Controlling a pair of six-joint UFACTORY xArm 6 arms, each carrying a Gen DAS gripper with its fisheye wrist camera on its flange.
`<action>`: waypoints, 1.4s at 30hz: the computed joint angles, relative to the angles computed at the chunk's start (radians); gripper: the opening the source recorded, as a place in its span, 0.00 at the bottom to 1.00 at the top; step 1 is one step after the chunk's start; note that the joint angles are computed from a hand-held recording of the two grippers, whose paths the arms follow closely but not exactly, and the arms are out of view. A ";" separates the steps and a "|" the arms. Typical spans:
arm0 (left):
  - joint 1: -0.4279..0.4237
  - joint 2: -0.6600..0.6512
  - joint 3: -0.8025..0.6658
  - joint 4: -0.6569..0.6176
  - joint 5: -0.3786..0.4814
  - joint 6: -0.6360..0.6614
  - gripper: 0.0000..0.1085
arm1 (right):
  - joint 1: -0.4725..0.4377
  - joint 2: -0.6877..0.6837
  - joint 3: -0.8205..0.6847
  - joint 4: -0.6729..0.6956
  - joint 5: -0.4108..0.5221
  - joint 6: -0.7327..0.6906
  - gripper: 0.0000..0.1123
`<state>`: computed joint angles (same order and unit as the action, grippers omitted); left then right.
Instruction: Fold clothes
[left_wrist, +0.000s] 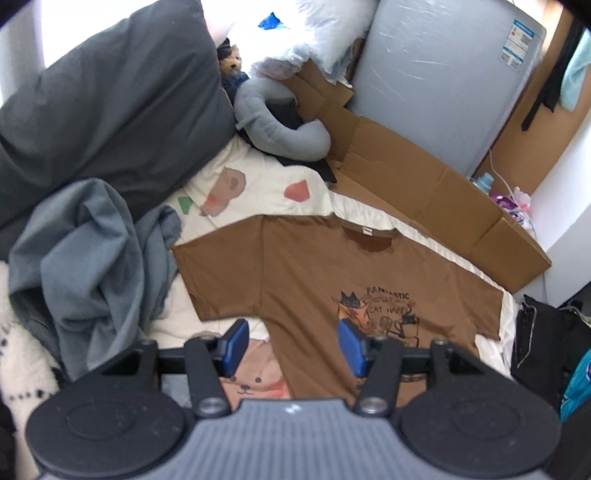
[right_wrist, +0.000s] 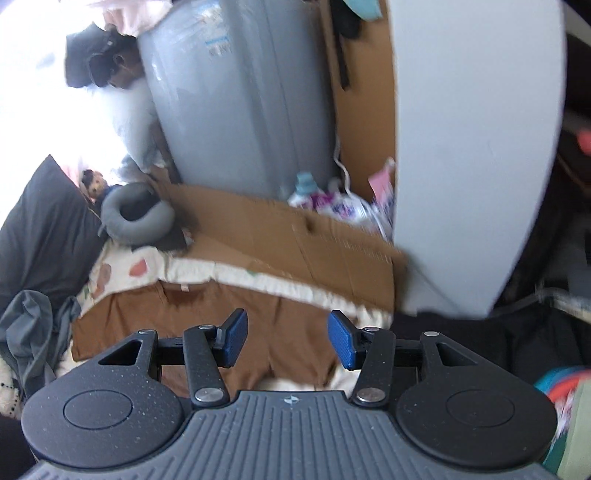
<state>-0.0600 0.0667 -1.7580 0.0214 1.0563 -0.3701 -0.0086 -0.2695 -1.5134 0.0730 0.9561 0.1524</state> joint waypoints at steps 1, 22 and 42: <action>-0.003 -0.013 0.035 0.000 -0.019 0.001 0.52 | 0.000 -0.037 0.062 -0.003 -0.014 0.013 0.49; -0.073 -0.154 0.554 -0.111 -0.353 -0.051 0.52 | 0.076 -0.381 0.743 -0.043 -0.255 0.168 0.49; -0.168 0.030 0.669 -0.481 -0.468 0.106 0.49 | 0.227 -0.236 0.826 -0.042 -0.224 0.210 0.49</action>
